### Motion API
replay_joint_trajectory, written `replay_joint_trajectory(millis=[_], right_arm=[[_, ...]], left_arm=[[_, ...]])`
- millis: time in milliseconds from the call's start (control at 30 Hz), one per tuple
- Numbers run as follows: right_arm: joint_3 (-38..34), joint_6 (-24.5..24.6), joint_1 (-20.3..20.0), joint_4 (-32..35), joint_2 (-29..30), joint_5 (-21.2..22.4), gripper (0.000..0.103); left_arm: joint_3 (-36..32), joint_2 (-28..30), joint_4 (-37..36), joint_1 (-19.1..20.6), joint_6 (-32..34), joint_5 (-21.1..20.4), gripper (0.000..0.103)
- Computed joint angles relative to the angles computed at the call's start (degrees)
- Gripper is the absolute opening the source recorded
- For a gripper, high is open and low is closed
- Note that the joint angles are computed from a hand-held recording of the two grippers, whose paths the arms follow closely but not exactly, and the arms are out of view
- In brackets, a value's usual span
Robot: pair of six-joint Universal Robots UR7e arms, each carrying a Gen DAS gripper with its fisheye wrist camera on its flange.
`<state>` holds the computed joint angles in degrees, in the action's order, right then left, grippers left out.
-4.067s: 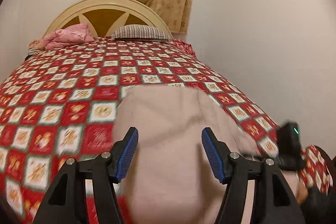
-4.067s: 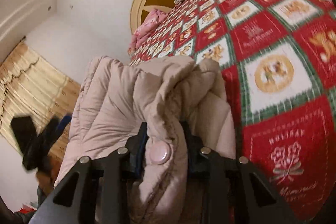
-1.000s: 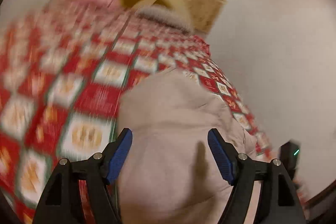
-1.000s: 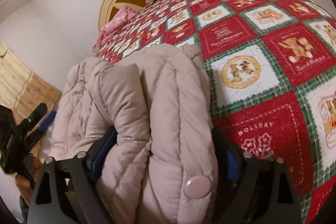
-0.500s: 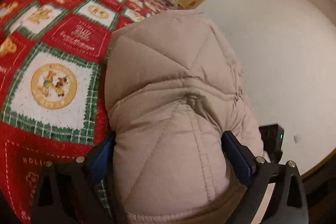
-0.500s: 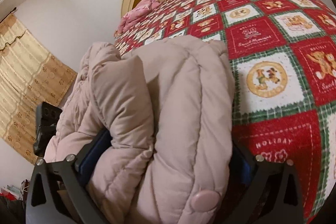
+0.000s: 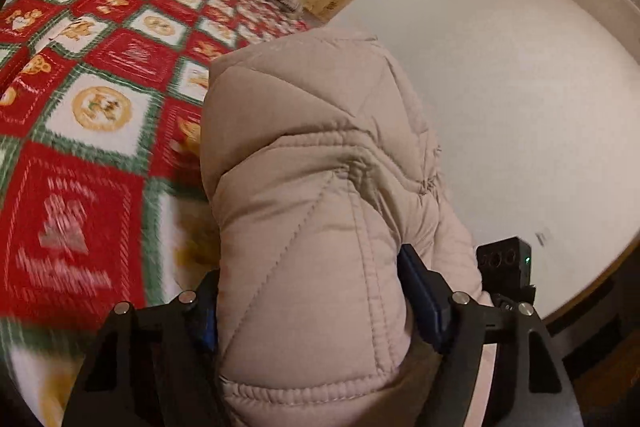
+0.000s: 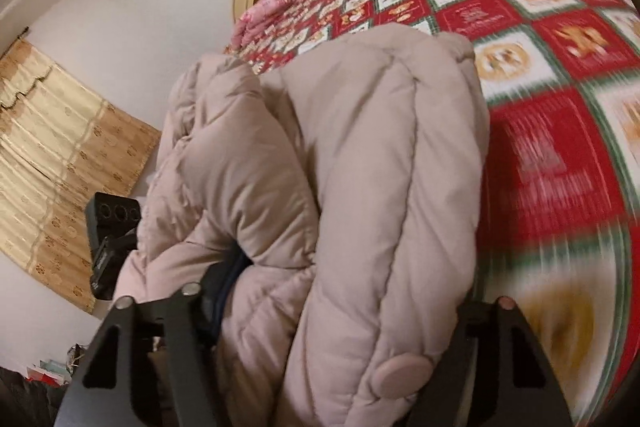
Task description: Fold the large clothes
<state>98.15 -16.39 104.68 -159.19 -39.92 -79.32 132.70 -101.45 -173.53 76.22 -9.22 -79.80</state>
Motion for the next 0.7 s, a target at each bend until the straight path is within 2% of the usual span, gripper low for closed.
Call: replay_joint_trajectory(millis=[133, 333, 567, 633, 700], right_arm=[[9.1, 1.3, -2.0, -5.0, -6.4, 3.0, 0.056], [16.9, 3.7, -4.6, -10.6, -14.6, 6.2, 0.052], [16.8, 2.1, -5.4, -15.7, -22.2, 2.7, 0.052], [15.0, 1.0, -5.9, -16.2, -22.5, 0.7, 0.052], [12.8, 0.4, -6.5, -16.8, -21.4, -2.8, 0.052]], left_arm=[[2.5, -1.2, -1.1, -4.4, -1.2, -1.3, 0.074], [0.2, 4.0, -1.2, -12.1, 0.1, -2.3, 0.074], [-9.9, 16.7, -2.4, -15.0, 1.8, -6.5, 0.074], [-12.6, 20.6, -3.1, -15.0, 2.5, -6.2, 0.074], [-15.9, 24.9, -2.8, -15.0, 2.2, -3.5, 0.074]])
